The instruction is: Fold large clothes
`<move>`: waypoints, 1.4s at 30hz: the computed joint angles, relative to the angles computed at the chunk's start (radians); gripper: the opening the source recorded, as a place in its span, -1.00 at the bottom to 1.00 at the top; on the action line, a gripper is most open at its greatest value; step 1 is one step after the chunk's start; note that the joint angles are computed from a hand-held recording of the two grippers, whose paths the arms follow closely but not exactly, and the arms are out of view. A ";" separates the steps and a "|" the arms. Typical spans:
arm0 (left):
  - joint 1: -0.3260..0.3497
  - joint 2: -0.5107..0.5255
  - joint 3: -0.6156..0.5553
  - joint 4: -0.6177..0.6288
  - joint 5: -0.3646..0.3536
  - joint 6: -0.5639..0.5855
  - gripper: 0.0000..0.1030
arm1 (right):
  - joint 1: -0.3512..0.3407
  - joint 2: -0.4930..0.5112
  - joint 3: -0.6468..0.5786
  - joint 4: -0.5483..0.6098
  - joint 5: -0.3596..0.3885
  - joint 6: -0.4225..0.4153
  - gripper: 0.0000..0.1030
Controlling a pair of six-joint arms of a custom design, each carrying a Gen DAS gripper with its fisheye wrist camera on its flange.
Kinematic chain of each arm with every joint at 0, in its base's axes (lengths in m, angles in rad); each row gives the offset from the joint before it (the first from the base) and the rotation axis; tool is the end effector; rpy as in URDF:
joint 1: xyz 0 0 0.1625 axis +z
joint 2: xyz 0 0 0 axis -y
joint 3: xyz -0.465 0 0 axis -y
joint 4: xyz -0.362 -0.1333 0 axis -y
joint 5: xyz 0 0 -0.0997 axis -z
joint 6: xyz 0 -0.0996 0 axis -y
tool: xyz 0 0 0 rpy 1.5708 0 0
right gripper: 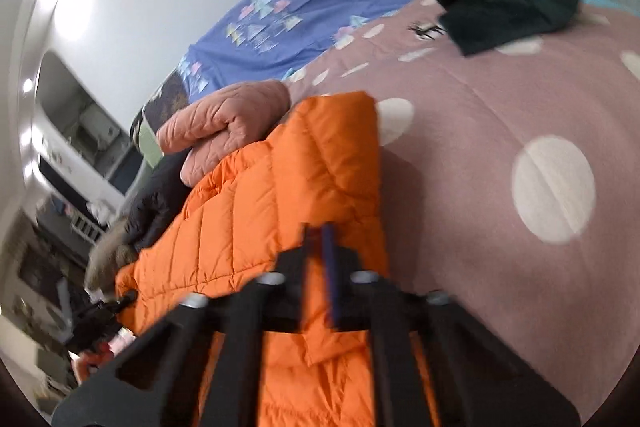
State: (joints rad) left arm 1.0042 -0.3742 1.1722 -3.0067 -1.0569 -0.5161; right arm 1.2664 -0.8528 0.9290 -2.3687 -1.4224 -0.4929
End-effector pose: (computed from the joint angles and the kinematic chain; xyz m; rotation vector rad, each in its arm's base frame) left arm -0.2849 -0.7874 0.0630 -0.1719 2.8012 -1.1698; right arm -0.1006 -0.8141 0.4771 0.3420 -2.7829 1.0556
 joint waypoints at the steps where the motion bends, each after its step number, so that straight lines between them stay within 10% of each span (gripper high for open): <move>1: -0.002 0.004 -0.009 0.012 0.012 0.006 -0.83 | 0.008 0.003 0.010 -0.015 -0.042 -0.013 -0.94; 6: -0.006 0.022 -0.038 0.068 0.057 0.022 -0.69 | 0.018 0.059 -0.058 0.044 -0.178 -0.006 -1.00; 11: -0.012 0.031 -0.057 0.101 0.076 0.031 -0.60 | 0.007 0.025 -0.036 0.058 -0.135 0.022 -0.89; 15: -0.039 -0.010 0.030 -0.016 0.088 0.074 -0.03 | -0.011 -0.082 0.098 -0.004 -0.062 -0.005 -0.73; 23: -0.147 -0.154 0.380 -0.212 0.233 0.113 -0.03 | -0.143 -0.374 0.471 -0.073 0.145 -0.130 -0.17; 31: -0.336 -0.218 0.819 -0.386 0.283 -0.097 -0.02 | -0.368 -0.611 0.775 -0.065 0.244 -0.245 -0.14; 42: -0.384 -0.121 0.912 -0.428 0.176 -0.290 -0.03 | -0.442 -0.637 0.874 0.016 0.230 -0.309 -0.11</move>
State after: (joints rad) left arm 0.6205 -0.4952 2.0839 -3.4346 -0.8808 -0.8064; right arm 0.8247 -1.4900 1.8030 -2.3528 -1.1921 -0.8022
